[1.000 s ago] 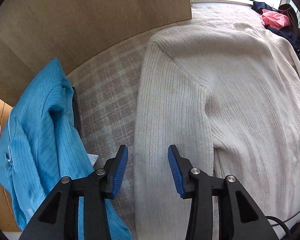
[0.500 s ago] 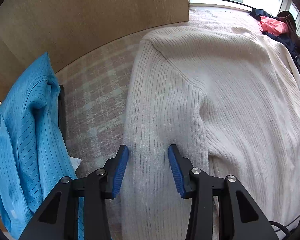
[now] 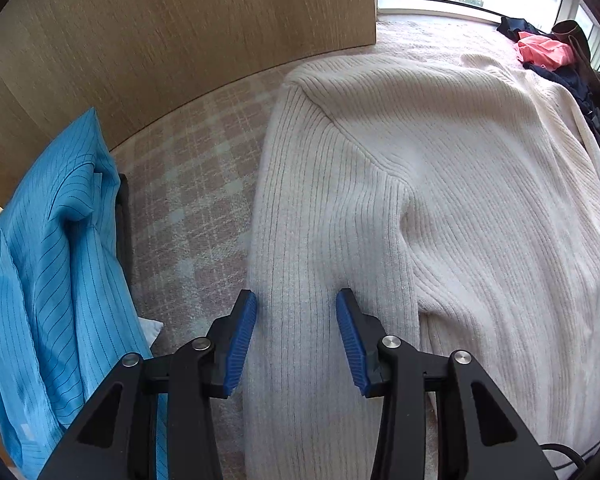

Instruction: Fold clothes

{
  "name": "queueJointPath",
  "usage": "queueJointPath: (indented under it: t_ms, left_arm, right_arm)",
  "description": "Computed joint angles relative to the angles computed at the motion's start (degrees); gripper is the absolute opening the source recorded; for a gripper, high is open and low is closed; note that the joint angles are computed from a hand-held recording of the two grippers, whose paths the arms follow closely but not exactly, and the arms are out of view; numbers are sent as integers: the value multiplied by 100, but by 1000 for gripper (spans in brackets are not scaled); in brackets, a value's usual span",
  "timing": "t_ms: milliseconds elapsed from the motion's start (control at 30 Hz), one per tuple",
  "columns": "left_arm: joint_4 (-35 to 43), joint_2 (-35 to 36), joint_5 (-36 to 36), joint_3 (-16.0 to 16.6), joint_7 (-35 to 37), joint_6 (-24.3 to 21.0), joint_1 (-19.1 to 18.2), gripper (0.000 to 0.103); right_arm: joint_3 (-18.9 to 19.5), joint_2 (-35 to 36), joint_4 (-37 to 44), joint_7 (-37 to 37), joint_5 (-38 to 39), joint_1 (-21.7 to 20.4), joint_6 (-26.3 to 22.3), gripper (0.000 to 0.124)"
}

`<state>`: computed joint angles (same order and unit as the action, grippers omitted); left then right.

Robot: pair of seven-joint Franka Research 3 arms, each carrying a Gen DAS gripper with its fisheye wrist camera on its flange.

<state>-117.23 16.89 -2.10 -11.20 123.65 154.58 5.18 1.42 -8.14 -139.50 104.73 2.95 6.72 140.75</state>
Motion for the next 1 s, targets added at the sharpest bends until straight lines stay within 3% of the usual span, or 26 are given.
queueJointPath:
  t_ms: [67, 133, 200, 233, 300, 467, 533, 600, 667, 700, 733, 767, 833, 967, 1000]
  left_arm:
    - [11, 20, 24, 0, 11, 18, -5, 40]
    - [-8, 7, 15, -12, 32, 22, 5, 40]
    - [-34, -18, -18, -25, 55, 20, 21, 40]
    - [-45, -28, -35, -29, 67, 20, 27, 40]
    - [-40, -15, -41, -30, 85, 35, 25, 40]
    - [-14, 33, -55, -22, 121, 59, 36, 41]
    - [14, 84, -50, -20, 131, 87, 52, 43]
    - [20, 84, -46, -27, 148, 62, 71, 43]
    - [57, 60, -2, -2, 118, -47, 64, 45]
    - [218, 166, 41, 25, 24, -128, 16, 45]
    - [325, 195, -24, -2, -7, -195, 34, 44]
    - [428, 166, -263, -119, 121, -314, 143, 43]
    - [690, 148, -708, -283, 377, -573, 274, 44]
    - [1640, 615, -560, -243, 402, -733, -54, 49]
    - [2095, 914, -451, -220, 324, -952, -152, 49]
  right_arm:
    - [171, 128, 41, 472, -745, -29, -224, 49]
    - [71, 79, -98, 282, -572, 19, -98, 49]
    - [-88, -45, -214, -72, -98, 14, -39, 33]
    - [-179, -126, -241, -306, 185, -2, -88, 14]
    - [-306, -288, -265, -661, 564, -83, -252, 11]
    - [-177, -763, -117, -355, -619, -620, -1059, 8]
    - [-16, -800, 24, 184, -1715, -1021, -1472, 8]
    - [276, -562, 346, 946, -3227, -1331, -2260, 8]
    - [92, -614, 483, 1095, -3463, -1273, -2305, 9]
    - [-45, -684, 526, 1018, -3269, -1215, -2065, 9]
    - [-198, -686, 587, 825, -2940, -1150, -1672, 18]
    - [-350, -602, 674, 518, -2525, -1077, -1199, 36]
    - [-464, -395, 818, -98, -1900, -950, -445, 50]
    - [-396, 731, 1559, -903, -1232, -747, 501, 50]
    - [-398, 1093, 1845, -1203, -971, -696, 611, 50]
